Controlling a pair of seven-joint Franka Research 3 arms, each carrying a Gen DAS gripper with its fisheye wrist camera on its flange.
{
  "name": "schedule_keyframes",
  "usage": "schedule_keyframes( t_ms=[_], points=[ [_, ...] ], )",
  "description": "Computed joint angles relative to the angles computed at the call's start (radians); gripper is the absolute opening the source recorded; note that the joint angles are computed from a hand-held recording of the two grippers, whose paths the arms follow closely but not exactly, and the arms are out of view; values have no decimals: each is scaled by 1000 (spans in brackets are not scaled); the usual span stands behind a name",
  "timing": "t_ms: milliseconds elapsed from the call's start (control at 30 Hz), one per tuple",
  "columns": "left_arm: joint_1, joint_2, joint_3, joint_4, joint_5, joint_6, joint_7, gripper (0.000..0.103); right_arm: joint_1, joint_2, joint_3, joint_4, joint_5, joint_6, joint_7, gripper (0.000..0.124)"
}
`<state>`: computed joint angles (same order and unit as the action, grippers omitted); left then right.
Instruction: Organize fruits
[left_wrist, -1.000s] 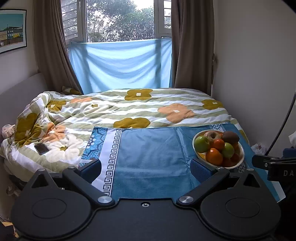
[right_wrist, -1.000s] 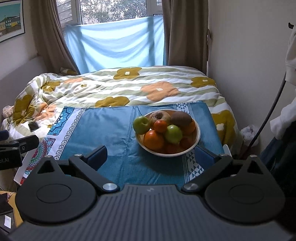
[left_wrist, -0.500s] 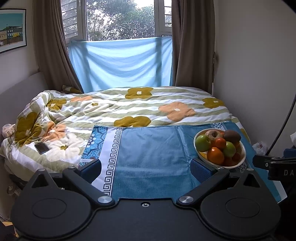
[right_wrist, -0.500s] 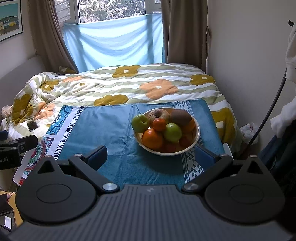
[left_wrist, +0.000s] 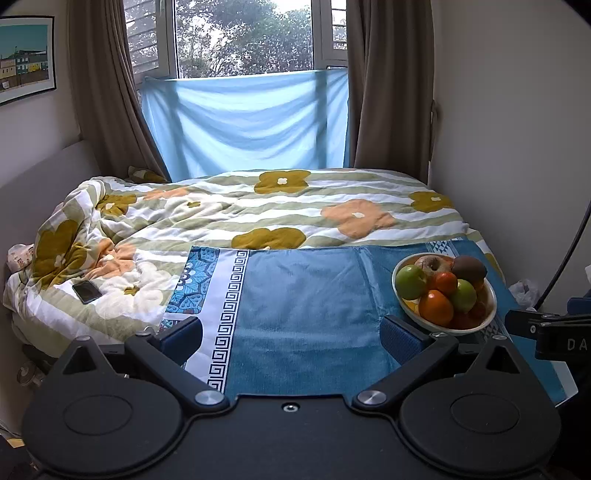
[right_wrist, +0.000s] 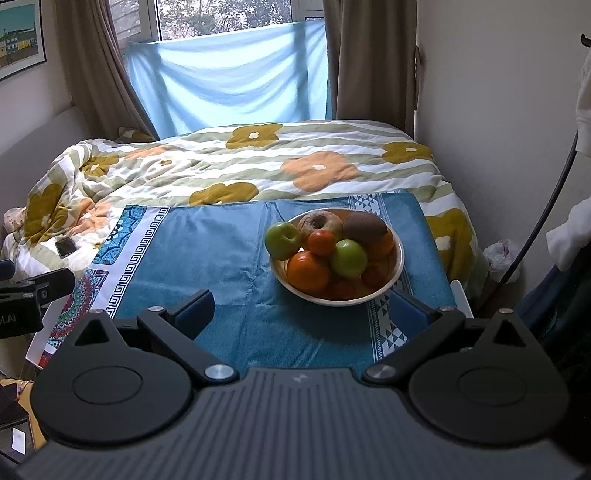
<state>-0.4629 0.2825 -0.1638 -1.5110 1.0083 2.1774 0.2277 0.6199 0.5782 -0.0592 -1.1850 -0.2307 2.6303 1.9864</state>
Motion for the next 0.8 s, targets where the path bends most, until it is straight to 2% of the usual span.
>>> schedule_keyframes(
  t_ms=[367, 567, 800],
  points=[
    [-7, -3, 3, -6, 30, -18, -15, 103, -2, 5, 2, 7, 6, -3, -4, 103],
    [-29, 23, 5, 34, 52, -87, 7, 103, -1, 8, 2, 11, 8, -3, -4, 103],
    [-22, 26, 5, 33, 40, -62, 1, 103, -2, 24, 9, 39, 18, -27, -21, 103]
  ],
)
